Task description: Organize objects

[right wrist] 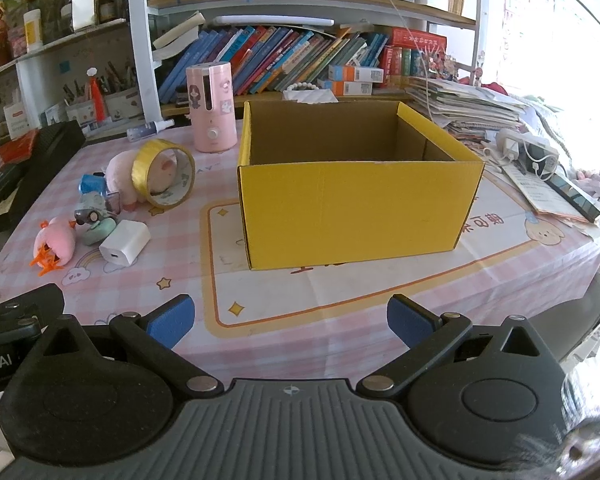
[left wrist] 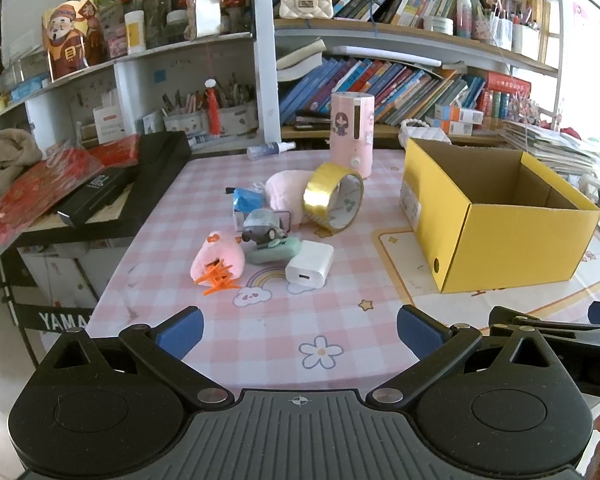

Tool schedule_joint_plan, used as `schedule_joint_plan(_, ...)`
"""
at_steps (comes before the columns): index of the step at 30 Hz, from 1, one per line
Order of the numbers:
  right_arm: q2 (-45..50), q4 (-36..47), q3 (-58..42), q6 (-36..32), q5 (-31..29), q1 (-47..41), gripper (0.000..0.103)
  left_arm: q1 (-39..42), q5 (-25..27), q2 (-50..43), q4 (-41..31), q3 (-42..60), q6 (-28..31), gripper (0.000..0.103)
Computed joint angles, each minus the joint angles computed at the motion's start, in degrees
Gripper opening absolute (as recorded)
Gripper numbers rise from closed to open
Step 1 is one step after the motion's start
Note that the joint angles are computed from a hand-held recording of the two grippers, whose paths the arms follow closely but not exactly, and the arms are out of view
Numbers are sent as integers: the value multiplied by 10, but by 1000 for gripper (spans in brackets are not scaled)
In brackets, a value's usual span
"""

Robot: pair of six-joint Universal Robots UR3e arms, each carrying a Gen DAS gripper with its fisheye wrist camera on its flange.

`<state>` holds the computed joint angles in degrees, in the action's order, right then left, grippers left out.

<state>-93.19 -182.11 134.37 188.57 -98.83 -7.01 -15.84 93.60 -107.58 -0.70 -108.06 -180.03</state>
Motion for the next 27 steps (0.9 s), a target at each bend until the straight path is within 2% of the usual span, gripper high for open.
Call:
schedule_joint_plan(17, 1, -2, 1, 6, 0, 2, 103, -7, 18, 2, -7, 4, 11, 103)
schedule_joint_plan(27, -4, 7, -4, 11, -3, 5, 103, -2, 1, 5, 13, -7, 15, 103)
